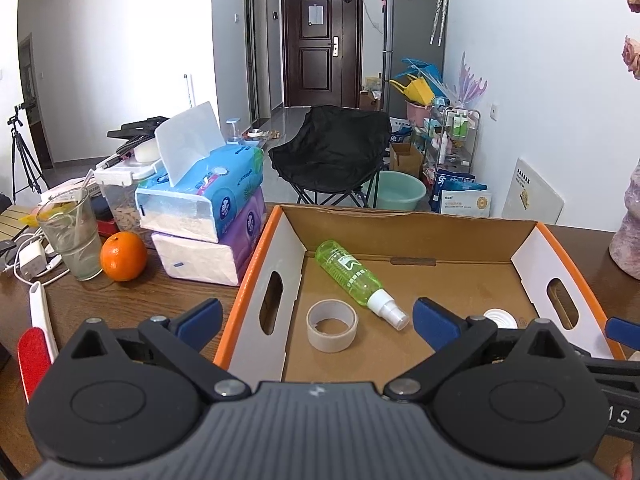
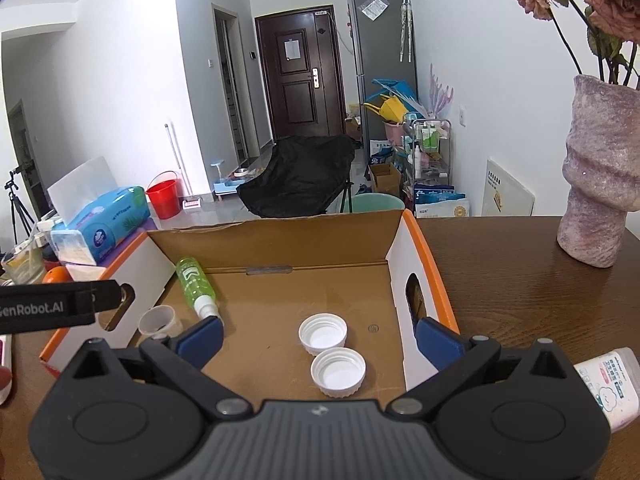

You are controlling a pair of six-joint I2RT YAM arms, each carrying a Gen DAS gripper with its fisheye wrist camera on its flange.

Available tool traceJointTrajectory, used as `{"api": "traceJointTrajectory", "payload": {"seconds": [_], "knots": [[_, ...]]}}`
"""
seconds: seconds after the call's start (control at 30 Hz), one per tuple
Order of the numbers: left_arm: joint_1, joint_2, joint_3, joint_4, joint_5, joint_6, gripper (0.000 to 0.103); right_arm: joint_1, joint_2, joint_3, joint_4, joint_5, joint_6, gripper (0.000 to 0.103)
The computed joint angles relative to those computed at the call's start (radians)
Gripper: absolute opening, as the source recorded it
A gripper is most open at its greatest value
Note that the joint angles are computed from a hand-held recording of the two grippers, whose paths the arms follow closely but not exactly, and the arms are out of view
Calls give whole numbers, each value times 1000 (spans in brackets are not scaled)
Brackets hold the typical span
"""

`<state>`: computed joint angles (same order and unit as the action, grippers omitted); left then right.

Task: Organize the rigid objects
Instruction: 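Withdraw both tools from the box back over the table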

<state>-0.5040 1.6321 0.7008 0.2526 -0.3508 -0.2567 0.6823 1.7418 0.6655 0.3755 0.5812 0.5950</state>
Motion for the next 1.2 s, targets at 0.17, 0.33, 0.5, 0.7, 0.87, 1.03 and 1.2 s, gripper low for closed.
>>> {"api": "traceJointTrajectory", "payload": {"seconds": [0.17,0.33,0.5,0.7,0.87,1.03,1.2], "knots": [[0,-59,-46,-4,9,-6,103,37,-37,-21,-30,33,11,103],[-4,-125,-97,-14,11,-8,103,82,-91,-56,-55,69,31,103],[-11,-200,-165,-12,0,-12,103,145,-150,-96,-99,125,67,103],[-27,-295,-242,-28,-17,-24,103,240,-226,-138,-175,203,135,103],[-49,-400,-316,-54,-33,-32,103,327,-279,-166,-252,269,204,103],[-81,-520,-383,-104,-48,-46,103,419,-322,-188,-332,334,291,103],[-138,-650,-442,-177,-84,-66,103,517,-331,-184,-454,395,412,103]]}}
